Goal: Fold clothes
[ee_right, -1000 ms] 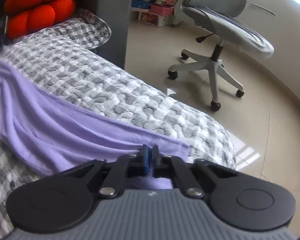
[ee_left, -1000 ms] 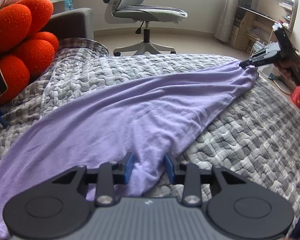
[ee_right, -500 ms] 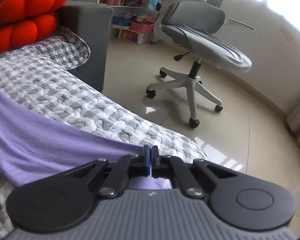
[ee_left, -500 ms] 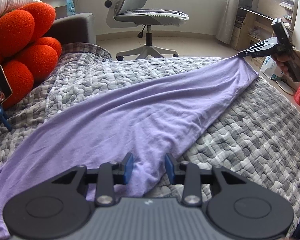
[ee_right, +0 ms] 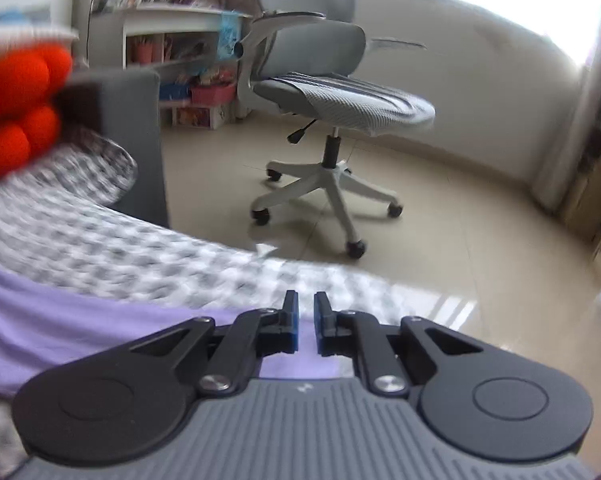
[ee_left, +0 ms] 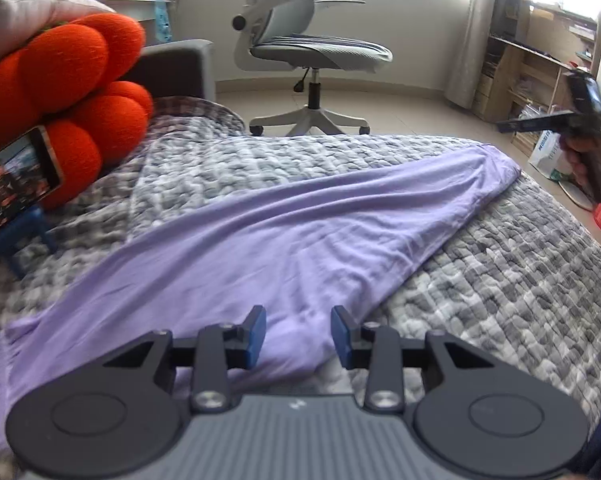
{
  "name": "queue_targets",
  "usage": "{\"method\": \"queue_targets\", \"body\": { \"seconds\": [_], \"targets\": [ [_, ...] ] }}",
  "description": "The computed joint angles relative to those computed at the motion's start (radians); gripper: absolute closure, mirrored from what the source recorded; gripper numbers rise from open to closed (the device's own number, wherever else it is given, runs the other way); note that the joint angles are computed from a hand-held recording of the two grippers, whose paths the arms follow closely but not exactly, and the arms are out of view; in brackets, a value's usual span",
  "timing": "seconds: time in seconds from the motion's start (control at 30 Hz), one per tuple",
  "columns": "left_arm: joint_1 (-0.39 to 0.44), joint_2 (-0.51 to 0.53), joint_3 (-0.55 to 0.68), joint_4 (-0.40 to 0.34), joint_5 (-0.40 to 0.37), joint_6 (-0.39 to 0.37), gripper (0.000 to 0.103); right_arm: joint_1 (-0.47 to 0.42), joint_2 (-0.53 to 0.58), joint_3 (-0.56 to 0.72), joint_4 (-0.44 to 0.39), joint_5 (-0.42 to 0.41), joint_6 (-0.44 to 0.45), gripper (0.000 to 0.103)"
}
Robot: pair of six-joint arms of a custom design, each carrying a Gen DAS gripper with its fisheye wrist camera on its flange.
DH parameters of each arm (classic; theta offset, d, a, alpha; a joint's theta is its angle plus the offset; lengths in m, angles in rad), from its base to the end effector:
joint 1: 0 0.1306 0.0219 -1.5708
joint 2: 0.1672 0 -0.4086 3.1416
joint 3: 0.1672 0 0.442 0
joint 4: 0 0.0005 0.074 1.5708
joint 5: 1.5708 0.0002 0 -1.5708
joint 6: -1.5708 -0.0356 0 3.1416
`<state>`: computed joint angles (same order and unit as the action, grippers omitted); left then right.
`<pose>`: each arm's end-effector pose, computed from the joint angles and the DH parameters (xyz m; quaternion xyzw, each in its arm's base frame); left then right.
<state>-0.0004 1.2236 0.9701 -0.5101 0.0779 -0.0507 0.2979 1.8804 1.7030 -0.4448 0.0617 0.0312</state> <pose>0.4556 -0.0035 0.3459 0.0388 0.9183 -0.0259 0.3932 0.7019 0.2127 0.3516 -0.1318 0.8795 0.0335 0.4561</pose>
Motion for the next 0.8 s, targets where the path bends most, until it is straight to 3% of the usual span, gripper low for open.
{"method": "queue_targets", "body": {
  "seconds": [0.07, 0.13, 0.33, 0.63, 0.8],
  "targets": [
    [0.006, -0.029, -0.026, -0.002, 0.005, -0.013, 0.067, 0.009, -0.051, -0.065, -0.02, -0.091, -0.022, 0.09],
    [0.012, -0.056, -0.049, -0.006, 0.009, -0.024, 0.067, 0.03, -0.096, -0.125, -0.05, -0.198, 0.018, 0.09],
    [0.029, -0.091, -0.083, -0.009, 0.031, -0.007, 0.067, 0.145, -0.142, -0.191, -0.094, -0.389, 0.109, 0.09],
    [0.042, -0.08, -0.097, 0.038, 0.017, 0.019, 0.067, 0.265, -0.045, -0.073, -0.179, -0.497, 0.138, 0.09],
    [0.075, -0.03, -0.071, 0.084, 0.025, 0.067, 0.068, 0.303, 0.003, -0.018, -0.219, -0.476, 0.164, 0.09]
  ]
}}
